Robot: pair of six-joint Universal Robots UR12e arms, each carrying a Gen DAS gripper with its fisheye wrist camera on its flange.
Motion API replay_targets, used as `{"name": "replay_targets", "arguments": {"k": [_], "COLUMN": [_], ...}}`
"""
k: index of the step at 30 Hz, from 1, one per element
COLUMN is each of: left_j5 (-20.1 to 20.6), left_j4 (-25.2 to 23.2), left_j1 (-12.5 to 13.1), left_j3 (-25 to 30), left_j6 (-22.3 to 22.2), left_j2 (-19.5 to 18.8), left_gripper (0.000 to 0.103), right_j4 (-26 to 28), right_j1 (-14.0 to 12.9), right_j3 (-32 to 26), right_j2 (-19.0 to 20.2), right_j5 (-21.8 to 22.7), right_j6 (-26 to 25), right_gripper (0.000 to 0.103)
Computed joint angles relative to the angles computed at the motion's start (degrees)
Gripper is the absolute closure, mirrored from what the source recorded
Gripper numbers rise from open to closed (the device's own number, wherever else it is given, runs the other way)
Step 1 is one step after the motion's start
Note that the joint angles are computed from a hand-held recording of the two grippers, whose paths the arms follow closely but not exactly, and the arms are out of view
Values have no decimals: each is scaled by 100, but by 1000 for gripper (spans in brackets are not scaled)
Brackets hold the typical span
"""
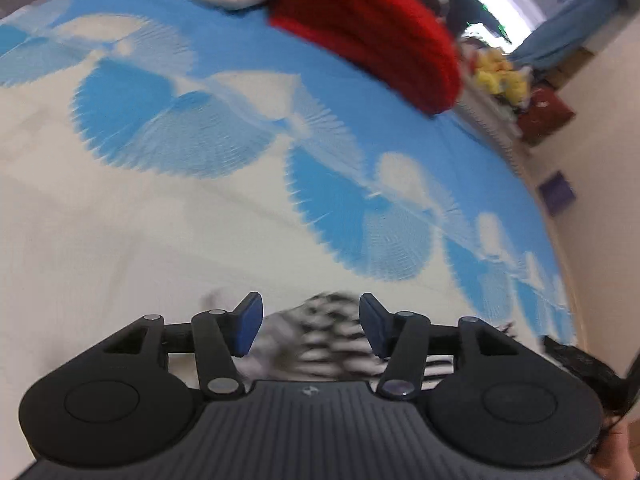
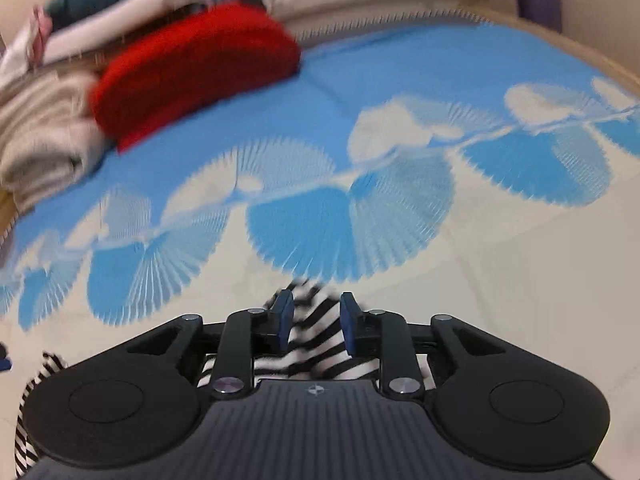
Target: Fold small clothes
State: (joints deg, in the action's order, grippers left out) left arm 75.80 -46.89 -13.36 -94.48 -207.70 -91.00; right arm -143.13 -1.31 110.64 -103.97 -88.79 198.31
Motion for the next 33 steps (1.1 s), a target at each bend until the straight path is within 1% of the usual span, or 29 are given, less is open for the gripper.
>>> {"name": "replay_targets", "arguments": {"k": [2,3,5,6,8,10,12,15,16,17,18,19,20,21,23,24,25,26,27,29,30,31,33], "left_j5": [155,232,360,396,449,441,479,730,837,976,1047,1118,1252,1486,1764,1948,2137,2156,2094,2168,2279,2316,2233], "left_j4": [-439,-601,-813,-832,-828,-773,-752,-802,-816,-795,-749,-641,-395,5,729,905,856,651,315,-479,-854,-1015,-1029], "left_j1": [-4,-12,-51,-60,-102,-153,-220,-346,-389,-428,-440,-447,-456,-475,-472,-496,-537,-549,-551,-596,-625,-629,-582], "left_j3": [56,73,134,133,140,138,156,225,250,267,275,270,233,164,28,7,36,90,167,371,464,488,455], "left_j6": [335,524,828,896,988,1055,1121,1359,1431,1547,1653,1732,1724,1607,1350,1327,1368,1426,1488,1619,1676,1672,1564], "left_j2": [-3,1,-60,-81,-125,-172,-242,-341,-368,-387,-399,-394,-372,-338,-279,-281,-311,-347,-396,-530,-595,-617,-580], "left_gripper": [44,44,44,44,44,44,44,45,47,62,88,97,100,100,100,100,100,100,100,98,94,93,91], "right_j4": [-50,45,416,578,730,812,905,1053,1089,1131,1160,1118,991,727,14,-376,-624,-733,-700,-364,-171,27,556], "right_j1": [-109,-166,-276,-330,-356,-361,-333,-198,-161,-117,-72,-39,-14,11,66,78,89,104,119,123,145,159,189], "right_j3": [77,92,96,86,81,74,56,-26,-57,-95,-126,-140,-140,-111,-16,35,63,69,54,-15,-59,-102,-203], "right_j2": [-99,-126,-182,-185,-184,-157,-125,-6,38,80,110,132,143,138,113,106,110,128,153,222,270,317,431], "right_j5": [-71,-76,24,112,162,233,275,132,107,37,-50,-116,-164,-246,-512,-628,-740,-860,-948,-1000,-1094,-1169,-1354], "right_j6": [-129,-192,-350,-462,-627,-640,-641,-740,-775,-804,-820,-826,-792,-710,-518,-389,-282,-214,-182,-162,-191,-241,-300], "right_gripper": [71,68,68,68,67,66,66,66,66,67,78,102,103,103,103,103,103,103,103,103,103,103,103]}}
